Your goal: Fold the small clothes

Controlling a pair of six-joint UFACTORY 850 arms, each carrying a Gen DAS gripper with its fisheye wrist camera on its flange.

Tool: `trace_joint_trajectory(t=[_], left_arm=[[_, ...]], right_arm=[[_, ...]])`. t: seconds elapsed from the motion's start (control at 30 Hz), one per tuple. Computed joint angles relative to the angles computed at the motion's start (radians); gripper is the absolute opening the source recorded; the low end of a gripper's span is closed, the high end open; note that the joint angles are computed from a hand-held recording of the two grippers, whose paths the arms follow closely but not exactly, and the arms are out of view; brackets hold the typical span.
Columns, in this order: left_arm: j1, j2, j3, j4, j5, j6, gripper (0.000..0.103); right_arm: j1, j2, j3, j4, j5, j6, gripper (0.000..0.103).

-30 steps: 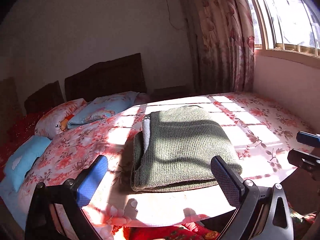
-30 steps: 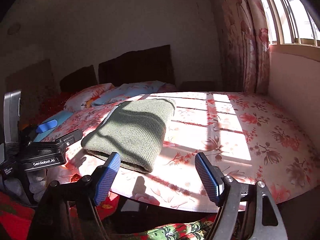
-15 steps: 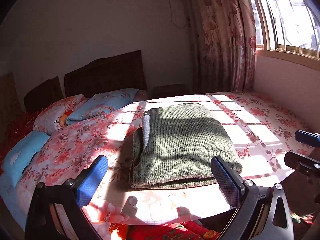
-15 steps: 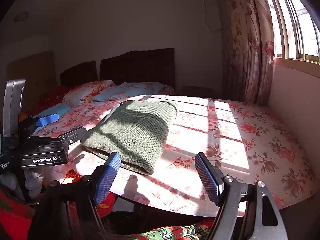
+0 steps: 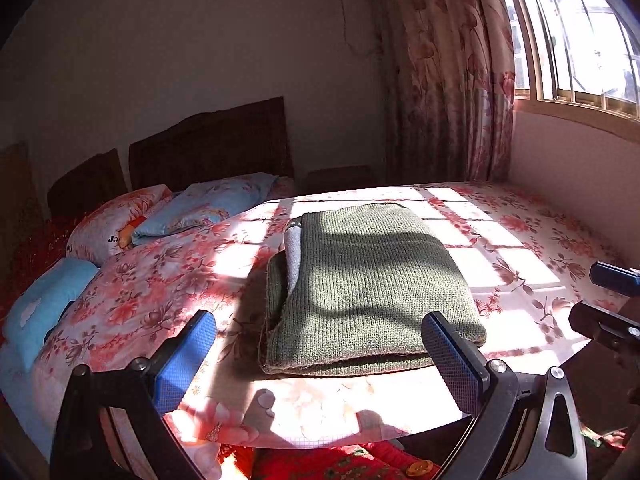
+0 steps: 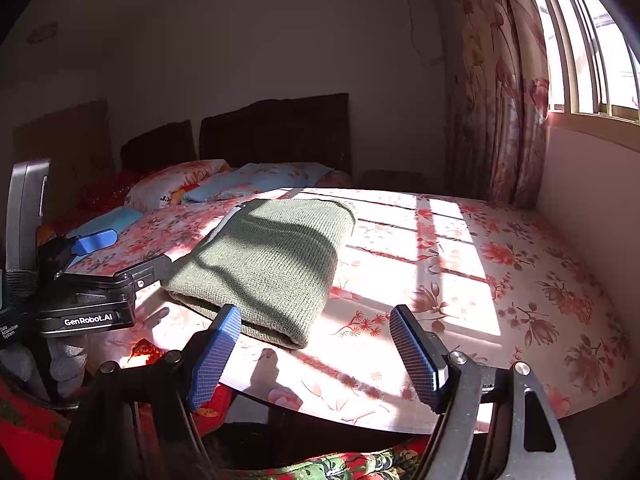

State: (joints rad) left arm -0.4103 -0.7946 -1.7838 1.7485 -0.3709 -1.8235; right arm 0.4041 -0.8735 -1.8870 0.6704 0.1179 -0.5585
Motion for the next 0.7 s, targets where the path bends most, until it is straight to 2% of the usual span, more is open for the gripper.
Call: trace_joint_trajectory(t=[0.7], left_arm=[[0.002, -0.004, -0.005, -0.035, 0.008, 0.029, 0.103]], right_arm=[[-0.001, -0.001, -0.001, -0.034, -0.007, 0.034, 0.079]])
